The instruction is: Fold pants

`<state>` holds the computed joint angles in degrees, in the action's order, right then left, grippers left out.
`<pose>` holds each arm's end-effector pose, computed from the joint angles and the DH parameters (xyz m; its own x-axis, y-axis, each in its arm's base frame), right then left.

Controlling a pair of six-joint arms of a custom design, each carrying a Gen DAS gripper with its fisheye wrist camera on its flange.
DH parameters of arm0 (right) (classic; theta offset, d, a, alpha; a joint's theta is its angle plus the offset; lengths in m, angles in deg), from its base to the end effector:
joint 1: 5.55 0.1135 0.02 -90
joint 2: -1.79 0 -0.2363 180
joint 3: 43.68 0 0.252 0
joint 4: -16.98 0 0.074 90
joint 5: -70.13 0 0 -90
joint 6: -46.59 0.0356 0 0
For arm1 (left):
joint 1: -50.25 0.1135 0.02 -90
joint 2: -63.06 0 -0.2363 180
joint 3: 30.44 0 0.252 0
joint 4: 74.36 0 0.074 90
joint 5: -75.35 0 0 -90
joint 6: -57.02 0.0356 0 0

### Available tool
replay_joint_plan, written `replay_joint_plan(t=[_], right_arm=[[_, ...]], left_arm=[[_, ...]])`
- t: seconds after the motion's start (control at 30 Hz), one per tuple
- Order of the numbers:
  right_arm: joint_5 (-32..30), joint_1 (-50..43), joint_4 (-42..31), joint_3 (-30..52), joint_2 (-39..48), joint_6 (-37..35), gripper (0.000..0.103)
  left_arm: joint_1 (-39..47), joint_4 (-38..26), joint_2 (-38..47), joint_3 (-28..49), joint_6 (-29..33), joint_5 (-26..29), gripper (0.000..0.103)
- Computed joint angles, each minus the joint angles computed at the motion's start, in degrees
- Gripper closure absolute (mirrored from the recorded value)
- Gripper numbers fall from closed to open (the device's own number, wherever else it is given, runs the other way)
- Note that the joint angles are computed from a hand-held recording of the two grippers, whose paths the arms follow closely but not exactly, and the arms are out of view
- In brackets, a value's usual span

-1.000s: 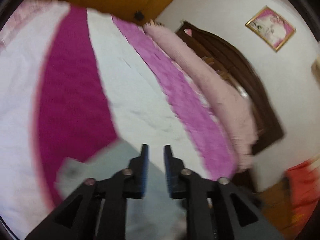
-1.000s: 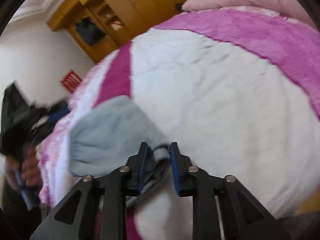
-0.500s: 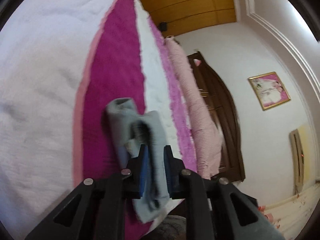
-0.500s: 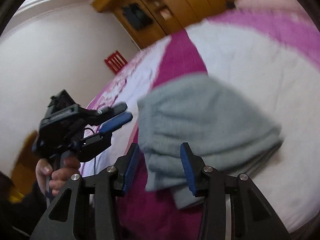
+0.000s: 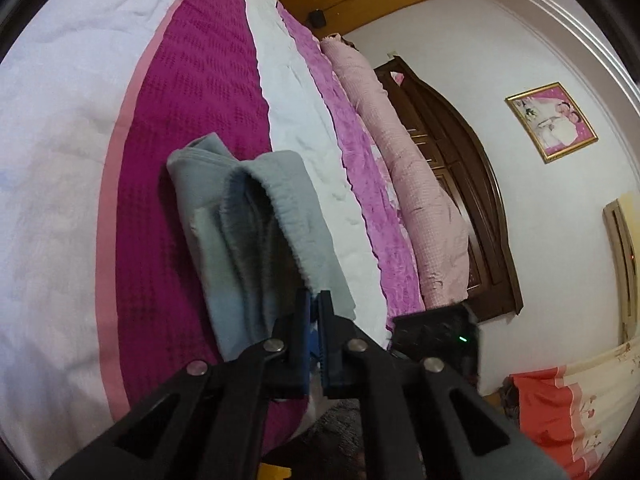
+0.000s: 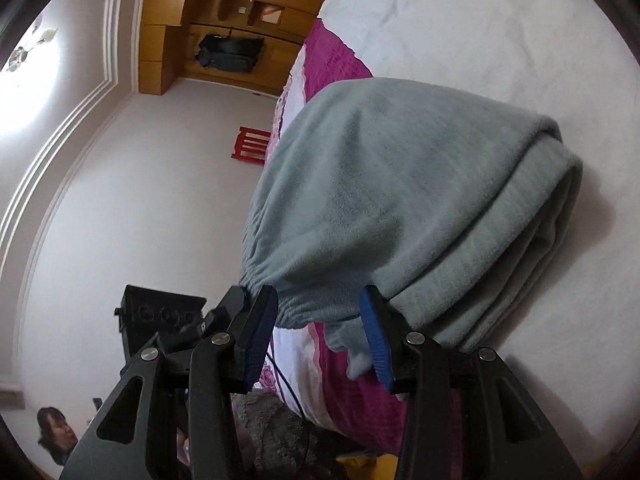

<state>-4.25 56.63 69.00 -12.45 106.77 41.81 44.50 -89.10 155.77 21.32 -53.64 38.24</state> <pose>0.1262 0.2186 0.0597 -0.7469 0.6411 -0.1767 0.1109 0.3822 0.9174 0.2711 -0.0558 0.1055 -0.9481 -0.1185 -0.2950 0.1851 0.5488 -0.8152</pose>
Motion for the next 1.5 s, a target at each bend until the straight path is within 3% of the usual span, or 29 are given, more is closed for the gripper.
replay_joint_plan(t=[0.1, 0.13, 0.17, 0.23, 0.37, 0.43, 0.57, 0.7, 0.83, 0.9, 0.97, 1.07, 1.13, 1.23, 1.43, 1.5], right_arm=[[-0.46, -0.97, -3.93, 1.48, -0.99, -1.31, 0.065], [0.70, -0.41, -6.87, 1.43, -2.50, -1.38, 0.094], [2.24, 0.16, -11.21, 2.10, -4.20, -1.93, 0.102], [3.92, 1.49, -18.61, 2.61, -8.98, -4.14, 0.103], [14.59, 7.85, -35.83, 2.67, -23.09, -4.78, 0.103], [15.75, 8.77, -40.34, 2.92, -25.96, -3.58, 0.103], [16.61, 9.93, -62.92, 12.98, -24.36, -3.93, 0.101], [14.64, 8.42, -67.73, 16.99, -20.85, -7.03, 0.098], [10.63, 4.89, -64.47, 18.69, -17.01, -11.03, 0.095], [8.50, 3.30, -63.86, 19.83, -14.93, -11.83, 0.082], [5.59, 1.90, -61.74, 20.01, -13.56, -11.69, 0.062], [1.02, 0.26, -43.36, 10.04, -16.17, -4.55, 0.037], [-2.69, -1.81, -27.42, 3.74, -13.93, 1.64, 0.037], [-5.02, -2.63, -13.39, -0.44, -9.53, 6.24, 0.037], [-5.94, -1.74, 1.02, 0.48, -0.19, 8.53, 0.037], [-6.24, -2.40, 8.13, 1.42, 4.82, 8.53, 0.045]], left_arm=[[-0.39, -1.49, -3.75, -2.05, 1.47, -1.86, 0.100], [-1.14, -2.32, -5.02, -2.46, 2.42, -3.28, 0.100], [-2.05, -2.38, -5.39, -2.72, 2.63, -4.56, 0.100], [-2.53, -1.82, -4.67, -2.86, 2.00, -4.96, 0.100], [-2.17, -0.45, -2.95, -3.30, 0.89, -7.27, 0.100], [-1.36, -0.54, -2.24, -3.21, 1.24, -7.74, 0.100], [-0.50, -0.75, -1.01, -2.64, 2.43, -7.15, 0.100], [-0.53, -0.66, -0.62, -2.48, 2.80, -6.99, 0.100], [0.27, -1.70, 0.37, -1.76, 3.76, -6.43, 0.100], [0.45, -2.09, 0.86, -1.59, 4.17, -6.46, 0.099], [0.70, -2.29, 1.54, -1.30, 4.54, -6.13, 0.099], [1.46, -2.61, 2.54, -0.61, 4.35, -4.38, 0.099], [2.17, -2.98, 3.45, 0.16, 4.00, -2.23, 0.099], [3.45, -3.95, 5.74, 2.40, 2.86, 2.79, 0.100], [4.69, -3.67, 7.38, 4.74, 0.09, 6.97, 0.100], [5.11, -3.40, 8.22, 5.29, -1.62, 9.38, 0.100]])
